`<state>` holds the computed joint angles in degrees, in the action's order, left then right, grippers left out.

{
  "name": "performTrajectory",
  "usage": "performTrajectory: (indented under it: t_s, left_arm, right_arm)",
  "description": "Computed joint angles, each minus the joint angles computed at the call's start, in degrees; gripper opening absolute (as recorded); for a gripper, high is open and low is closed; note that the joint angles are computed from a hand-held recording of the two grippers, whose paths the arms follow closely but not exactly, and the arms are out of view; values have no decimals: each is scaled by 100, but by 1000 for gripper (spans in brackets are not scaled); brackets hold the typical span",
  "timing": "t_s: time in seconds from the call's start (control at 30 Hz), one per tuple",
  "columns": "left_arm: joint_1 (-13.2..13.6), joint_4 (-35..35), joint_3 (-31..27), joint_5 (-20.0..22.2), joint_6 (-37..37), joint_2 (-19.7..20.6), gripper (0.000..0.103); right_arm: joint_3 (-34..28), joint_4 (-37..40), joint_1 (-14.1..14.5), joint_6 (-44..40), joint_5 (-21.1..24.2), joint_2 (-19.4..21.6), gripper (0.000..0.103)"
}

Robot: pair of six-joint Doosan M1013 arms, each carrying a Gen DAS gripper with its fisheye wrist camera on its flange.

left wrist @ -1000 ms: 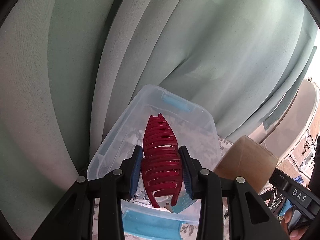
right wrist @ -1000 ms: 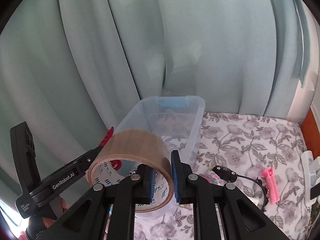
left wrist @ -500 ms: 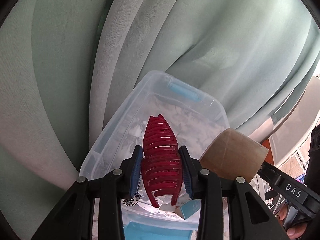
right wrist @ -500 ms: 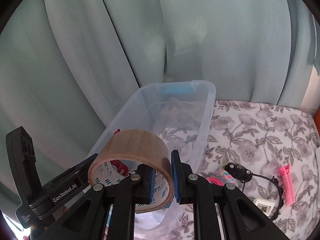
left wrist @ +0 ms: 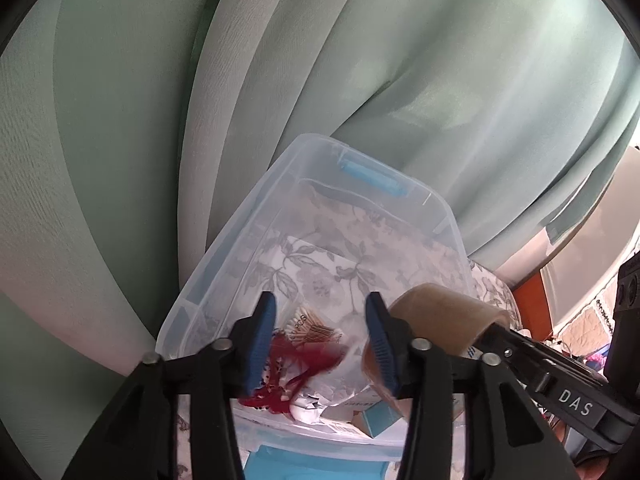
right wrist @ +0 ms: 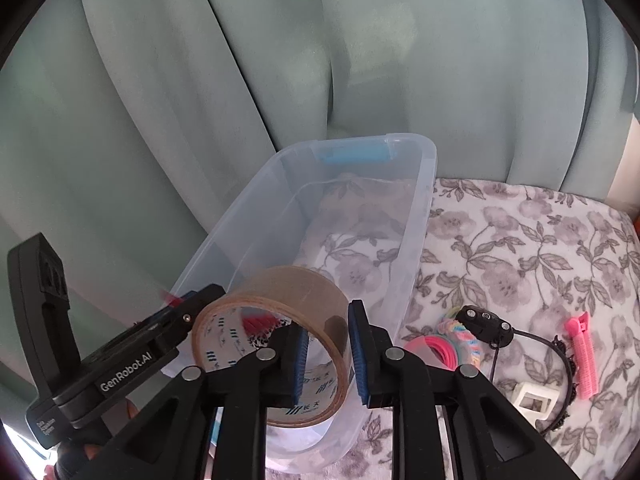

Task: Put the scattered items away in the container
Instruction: 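Open both grippers to drop the tape roll and claw clip inside, then withdraw both grippers from the box toward the pink roller and hair ties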

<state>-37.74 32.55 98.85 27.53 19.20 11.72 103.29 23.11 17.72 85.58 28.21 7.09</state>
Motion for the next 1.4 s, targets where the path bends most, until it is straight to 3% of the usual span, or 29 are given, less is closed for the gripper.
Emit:
performTrajectory:
  t_s: [0.3, 0.8, 0.97, 1.1, 1.4]
  left_arm:
    - [-93, 133, -36, 109, -37, -54, 64]
    - [-419, 651, -134, 491, -261, -231, 69]
    - [-624, 853, -231, 676, -280, -250, 71]
    - [-831, 1104, -327, 807, -363, -249, 79]
    - [-1313, 1774, -575, 1151, -632, -160, 82]
  right_arm:
    - [69, 81, -18, -66, 29, -159, 31]
    - [428, 183, -114, 18, -345, -694, 38]
    - [725, 284, -241, 49, -558, -992, 45]
    - [1002, 356, -394, 167, -790, -1268, 53]
    - [1534, 1017, -879, -381, -1115, -1870, 69]
